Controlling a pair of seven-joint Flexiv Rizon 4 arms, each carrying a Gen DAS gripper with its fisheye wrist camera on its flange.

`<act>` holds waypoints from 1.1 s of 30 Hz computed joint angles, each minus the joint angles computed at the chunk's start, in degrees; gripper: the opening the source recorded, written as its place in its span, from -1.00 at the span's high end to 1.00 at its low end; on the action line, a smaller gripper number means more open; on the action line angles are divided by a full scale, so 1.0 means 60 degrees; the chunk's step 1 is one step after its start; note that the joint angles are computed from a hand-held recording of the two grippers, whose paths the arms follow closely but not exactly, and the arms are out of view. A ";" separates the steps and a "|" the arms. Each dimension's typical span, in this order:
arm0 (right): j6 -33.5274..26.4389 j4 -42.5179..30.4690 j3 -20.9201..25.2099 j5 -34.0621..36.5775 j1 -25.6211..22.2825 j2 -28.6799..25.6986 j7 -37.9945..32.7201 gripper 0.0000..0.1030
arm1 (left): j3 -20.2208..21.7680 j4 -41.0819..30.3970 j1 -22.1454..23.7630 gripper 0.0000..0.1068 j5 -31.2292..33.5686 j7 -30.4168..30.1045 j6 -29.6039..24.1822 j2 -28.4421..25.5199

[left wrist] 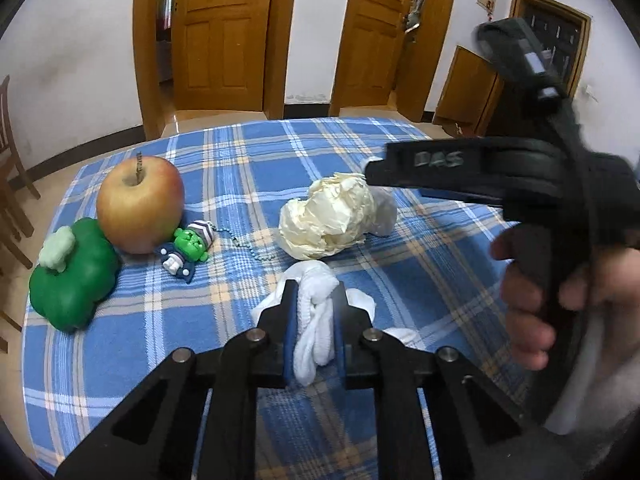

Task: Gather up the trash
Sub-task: 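Grasp the clear plastic bag with the right tool while the left tool grasps the white cloth, then carry the plastic bag and white cloth with both tools over the red basin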

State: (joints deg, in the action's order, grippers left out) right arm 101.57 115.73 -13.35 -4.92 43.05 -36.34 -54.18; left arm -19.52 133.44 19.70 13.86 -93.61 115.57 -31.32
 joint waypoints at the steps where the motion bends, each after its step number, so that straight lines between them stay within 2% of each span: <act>1: -0.0078 -0.0130 0.0051 -0.0060 -0.0067 -0.0089 -0.0021 -0.17 | -0.0061 0.0010 0.0067 0.73 0.0030 -0.0020 -0.0011 0.0012; 3: -0.0392 -0.0430 0.0401 -0.0274 -0.0398 -0.0235 -0.0029 -0.08 | 0.0091 0.0028 -0.0063 0.73 -0.0003 0.0032 0.0034 0.0083; 4: -0.0489 -0.0534 0.0627 -0.0391 -0.0610 -0.0306 -0.0045 0.18 | 0.0173 0.0003 -0.0126 0.73 -0.0019 0.0072 0.0050 0.0091; 5: -0.0617 -0.0632 0.0878 -0.0514 -0.0829 -0.0364 -0.0103 0.23 | 0.0191 0.0011 -0.0100 0.73 0.0011 0.0085 0.0101 0.0082; 9: 0.0110 -0.0383 0.0924 -0.0607 -0.0900 -0.0402 -0.0314 0.34 | -0.0298 -0.0001 0.0482 0.72 0.0249 -0.0154 0.0061 -0.0107; 12: 0.0548 -0.0025 0.0912 -0.0349 -0.0866 -0.0309 -0.0531 0.37 | 0.0003 0.0098 0.0104 0.72 0.0120 -0.0124 0.0115 0.0055; 17: 0.1328 0.0840 0.0501 0.0588 -0.0389 0.0156 -0.0993 0.39 | -0.0153 0.0152 0.0204 0.72 0.0176 -0.0233 0.0089 0.0236; 20: 0.1558 0.1265 0.0146 0.1250 0.0100 0.0476 -0.1427 0.39 | -0.0094 0.0227 0.0091 0.72 0.0147 -0.0295 0.0068 0.0429; 25: 0.1816 0.2063 -0.1112 0.2615 0.1853 0.0933 -0.2433 0.39 | 0.0165 0.0458 -0.0310 0.72 0.0122 -0.0406 0.0245 0.0765; 30: 0.2057 0.2600 -0.1909 0.3714 0.3093 0.1192 -0.3264 0.39 | 0.0169 0.0703 -0.0450 0.72 0.0332 -0.0628 0.0380 0.0993; 33: 0.2184 0.2828 -0.2155 0.4253 0.3545 0.1300 -0.3584 0.39 | 0.0560 0.0787 -0.1081 0.71 0.0177 -0.0587 0.0523 0.1107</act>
